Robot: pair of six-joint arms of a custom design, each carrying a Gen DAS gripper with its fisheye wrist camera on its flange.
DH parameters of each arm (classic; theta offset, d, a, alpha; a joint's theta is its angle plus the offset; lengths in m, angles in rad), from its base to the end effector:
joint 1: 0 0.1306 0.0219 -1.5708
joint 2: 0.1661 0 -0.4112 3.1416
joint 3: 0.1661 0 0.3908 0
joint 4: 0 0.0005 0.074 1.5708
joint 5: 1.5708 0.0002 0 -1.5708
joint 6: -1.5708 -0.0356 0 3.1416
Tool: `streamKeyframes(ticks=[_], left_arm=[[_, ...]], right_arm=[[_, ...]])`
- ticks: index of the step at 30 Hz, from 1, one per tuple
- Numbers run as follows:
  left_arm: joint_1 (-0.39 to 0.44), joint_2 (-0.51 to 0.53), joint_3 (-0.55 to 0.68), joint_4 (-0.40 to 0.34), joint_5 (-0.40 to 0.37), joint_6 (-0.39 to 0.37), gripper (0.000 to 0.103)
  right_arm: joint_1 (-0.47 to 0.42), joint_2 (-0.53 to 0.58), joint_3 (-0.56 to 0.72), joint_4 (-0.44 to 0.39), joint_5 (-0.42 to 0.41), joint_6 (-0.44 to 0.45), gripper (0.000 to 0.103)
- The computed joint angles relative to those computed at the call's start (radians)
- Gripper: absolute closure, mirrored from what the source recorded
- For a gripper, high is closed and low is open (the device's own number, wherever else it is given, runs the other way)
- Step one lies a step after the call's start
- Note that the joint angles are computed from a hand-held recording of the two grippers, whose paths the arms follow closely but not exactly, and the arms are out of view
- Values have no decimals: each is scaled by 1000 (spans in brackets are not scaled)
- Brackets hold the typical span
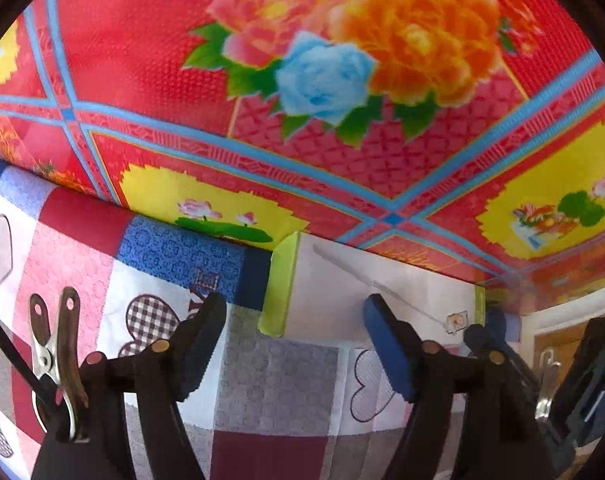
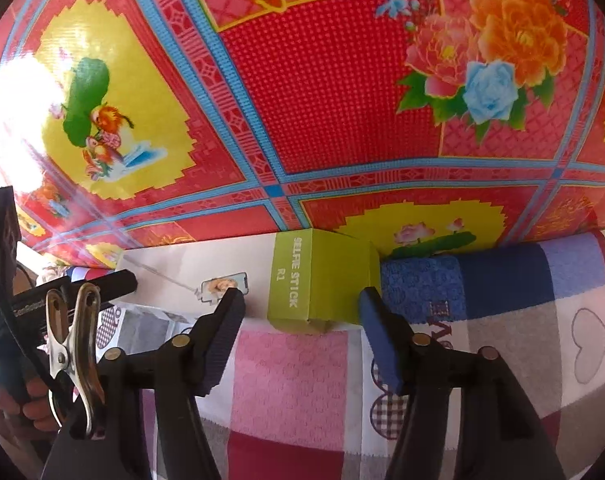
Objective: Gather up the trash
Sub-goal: 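Bring both tools to the selfie stick box, one at each end, then close the left tool on the white end while the right tool grips the green end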
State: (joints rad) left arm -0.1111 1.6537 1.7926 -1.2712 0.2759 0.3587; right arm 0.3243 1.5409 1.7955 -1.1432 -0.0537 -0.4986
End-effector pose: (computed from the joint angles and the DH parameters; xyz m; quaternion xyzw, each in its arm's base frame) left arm 0.5515 -0.0718 0.4851 -0.0897 0.9631 -0.1807 0.1783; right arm 0.4970 0.1686 0.5513 0.0731 0.9393 0.1569 0.2964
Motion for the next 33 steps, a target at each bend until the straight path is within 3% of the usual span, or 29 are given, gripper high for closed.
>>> streamKeyframes(ticks=[6, 10, 21, 33], left_arm=[[9, 1, -9, 4, 60, -77, 32], [3, -3, -18, 20, 46, -82, 31], [-5, -15, 10, -7, 41, -112, 33], [-38, -75, -20, -44, 49, -113, 33]], right_arm=[[-11, 4, -1, 13, -29, 3, 37], [-7, 18, 15, 9, -28, 9, 31], [9, 19, 28, 2, -17, 17, 33], [34, -70, -46, 33, 9, -51, 33]])
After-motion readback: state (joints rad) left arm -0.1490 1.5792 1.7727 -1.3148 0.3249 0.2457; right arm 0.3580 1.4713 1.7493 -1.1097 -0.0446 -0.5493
